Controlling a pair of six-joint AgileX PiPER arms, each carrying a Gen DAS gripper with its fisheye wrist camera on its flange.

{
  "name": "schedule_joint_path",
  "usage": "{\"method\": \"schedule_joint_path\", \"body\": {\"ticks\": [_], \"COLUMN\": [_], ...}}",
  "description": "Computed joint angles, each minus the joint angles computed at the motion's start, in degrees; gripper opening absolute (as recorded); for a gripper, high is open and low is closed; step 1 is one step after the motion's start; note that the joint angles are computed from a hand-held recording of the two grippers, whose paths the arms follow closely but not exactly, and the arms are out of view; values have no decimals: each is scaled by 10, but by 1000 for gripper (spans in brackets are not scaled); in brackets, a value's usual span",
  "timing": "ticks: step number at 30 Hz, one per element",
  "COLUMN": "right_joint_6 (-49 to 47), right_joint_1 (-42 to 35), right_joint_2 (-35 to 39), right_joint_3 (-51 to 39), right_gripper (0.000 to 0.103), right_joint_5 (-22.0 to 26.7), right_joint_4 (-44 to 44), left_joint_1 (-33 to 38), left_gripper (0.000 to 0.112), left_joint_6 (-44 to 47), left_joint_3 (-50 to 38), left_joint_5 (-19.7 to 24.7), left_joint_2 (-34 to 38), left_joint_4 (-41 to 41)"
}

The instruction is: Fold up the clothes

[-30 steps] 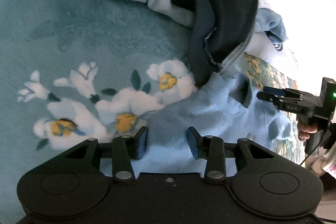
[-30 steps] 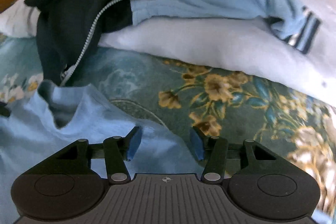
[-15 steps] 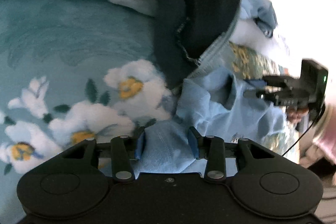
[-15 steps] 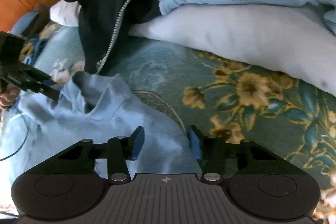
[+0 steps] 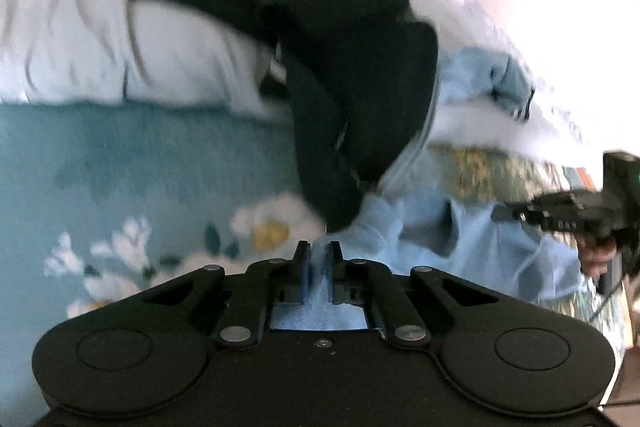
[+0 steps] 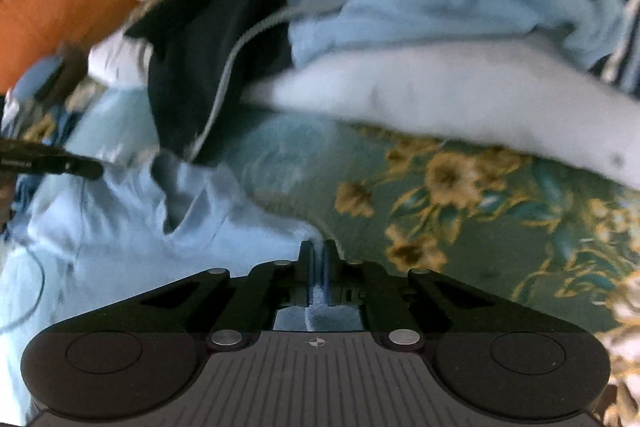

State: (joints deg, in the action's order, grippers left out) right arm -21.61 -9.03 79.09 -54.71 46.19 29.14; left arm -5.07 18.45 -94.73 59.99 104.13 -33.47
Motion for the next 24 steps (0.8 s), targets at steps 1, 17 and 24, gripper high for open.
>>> {"method": "schedule_joint_path", "body": {"ticks": [1, 17, 24], "right_joint_6": [10, 216, 375], "right_joint_1": [3, 74, 131], "right_joint_2": [-15, 12, -2], "right_joint_3": [7, 29, -7], "right_gripper": [3, 3, 15], "right_joint_5": [-10, -78, -33], "right_joint_4": [-6, -180, -293], "left_joint_1": [-3, -72, -59], "left_gripper": [5, 5, 13], "left_joint_6": [0, -74, -94], "left_joint_3": [2, 2, -12], "left_joint_5": [-12, -79, -35], "left_joint_2": [-4, 54, 24], "left_joint_4": [0, 125, 119]}}
